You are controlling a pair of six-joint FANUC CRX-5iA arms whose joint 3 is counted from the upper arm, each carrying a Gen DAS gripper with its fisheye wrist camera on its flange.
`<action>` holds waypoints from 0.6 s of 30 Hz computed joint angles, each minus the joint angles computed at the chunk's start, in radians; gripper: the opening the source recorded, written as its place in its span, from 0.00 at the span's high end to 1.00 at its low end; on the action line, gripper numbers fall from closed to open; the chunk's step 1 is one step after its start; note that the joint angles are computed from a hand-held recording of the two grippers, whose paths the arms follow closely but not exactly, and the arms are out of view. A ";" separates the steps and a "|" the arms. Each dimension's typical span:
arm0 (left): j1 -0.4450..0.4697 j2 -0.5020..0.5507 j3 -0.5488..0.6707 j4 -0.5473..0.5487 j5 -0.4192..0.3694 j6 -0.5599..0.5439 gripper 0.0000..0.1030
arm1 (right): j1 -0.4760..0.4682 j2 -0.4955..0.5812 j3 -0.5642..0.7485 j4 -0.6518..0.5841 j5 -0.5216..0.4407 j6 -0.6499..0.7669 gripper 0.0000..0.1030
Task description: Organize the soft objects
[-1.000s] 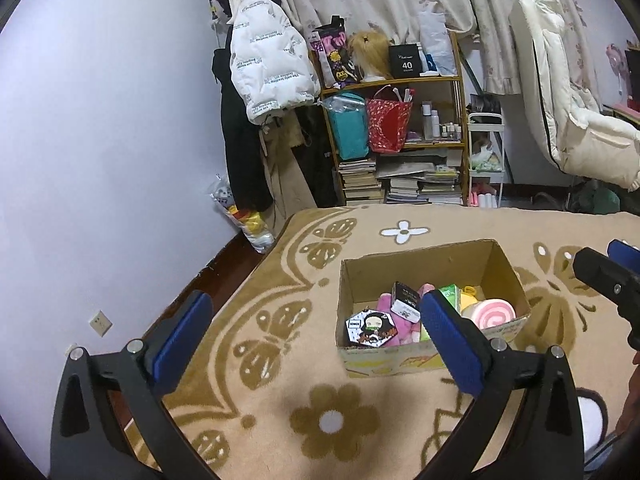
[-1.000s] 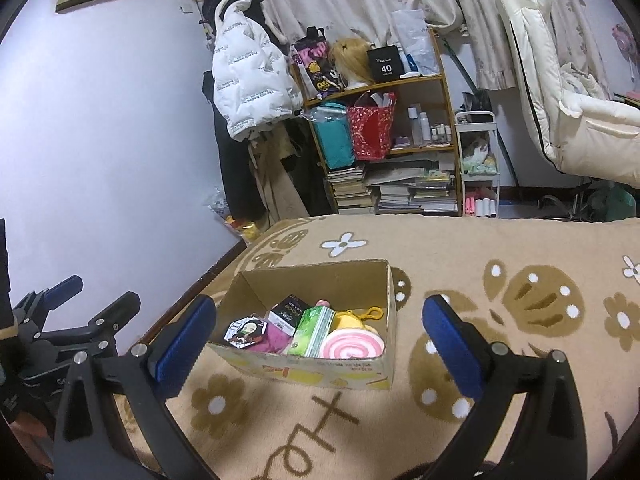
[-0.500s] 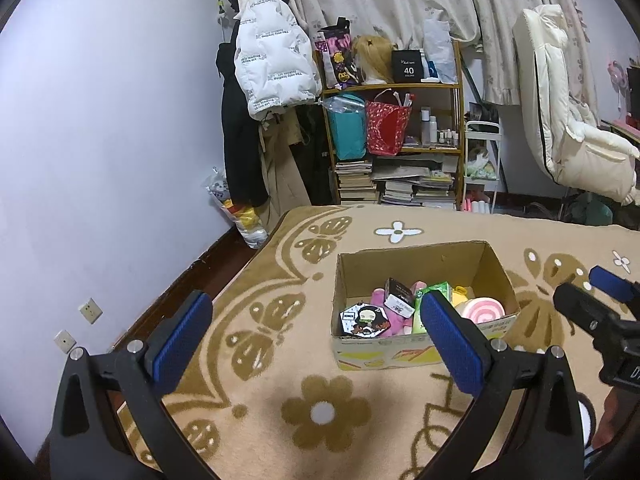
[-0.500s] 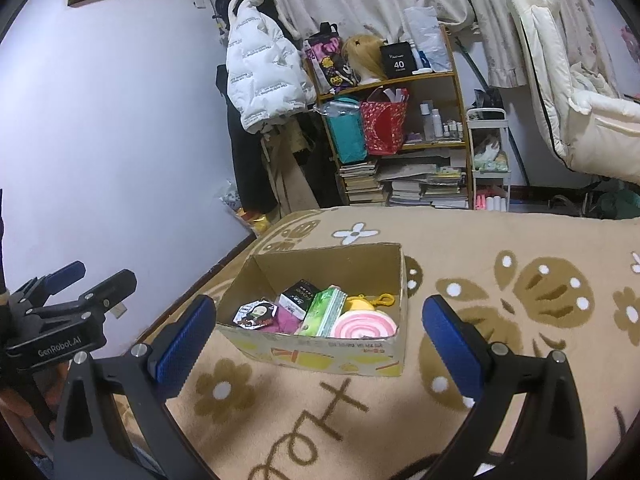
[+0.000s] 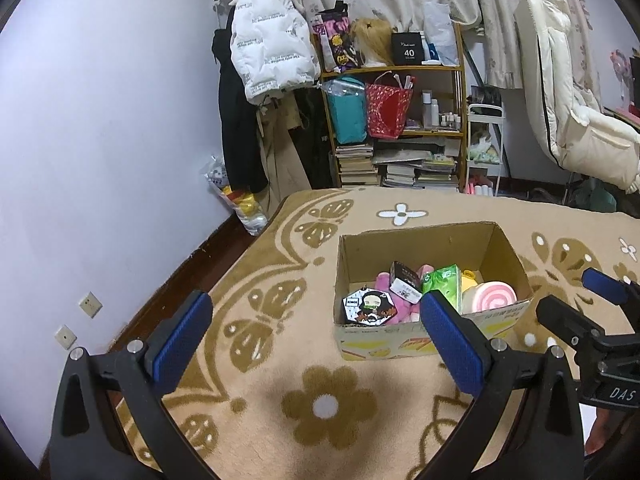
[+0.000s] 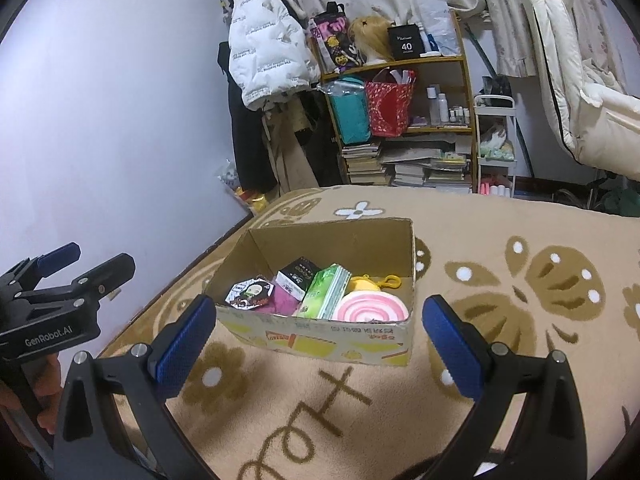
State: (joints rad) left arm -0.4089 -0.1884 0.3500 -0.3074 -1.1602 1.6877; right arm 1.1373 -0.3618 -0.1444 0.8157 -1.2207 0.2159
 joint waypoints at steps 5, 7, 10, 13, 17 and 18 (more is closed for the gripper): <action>0.005 0.001 -0.008 0.000 -0.004 -0.007 0.00 | 0.004 -0.001 -0.008 0.008 0.000 -0.012 0.00; 0.000 0.004 -0.006 -0.006 -0.009 -0.006 0.00 | 0.004 -0.002 -0.009 0.005 0.002 -0.009 0.00; -0.012 0.009 -0.002 -0.025 -0.012 -0.005 0.00 | 0.003 0.002 -0.007 0.000 -0.003 -0.005 0.00; -0.007 0.010 -0.003 -0.018 -0.015 -0.016 0.00 | 0.001 0.004 -0.005 -0.001 -0.004 -0.007 0.00; 0.005 0.011 -0.010 0.004 -0.014 -0.025 0.00 | 0.003 0.009 -0.001 0.004 -0.010 -0.012 0.00; 0.001 0.011 -0.007 -0.004 -0.017 -0.024 0.00 | 0.003 0.011 0.000 0.004 -0.013 -0.010 0.00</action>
State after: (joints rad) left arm -0.4078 -0.1772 0.3431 -0.3116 -1.1768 1.6635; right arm 1.1402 -0.3511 -0.1447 0.8197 -1.2333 0.2060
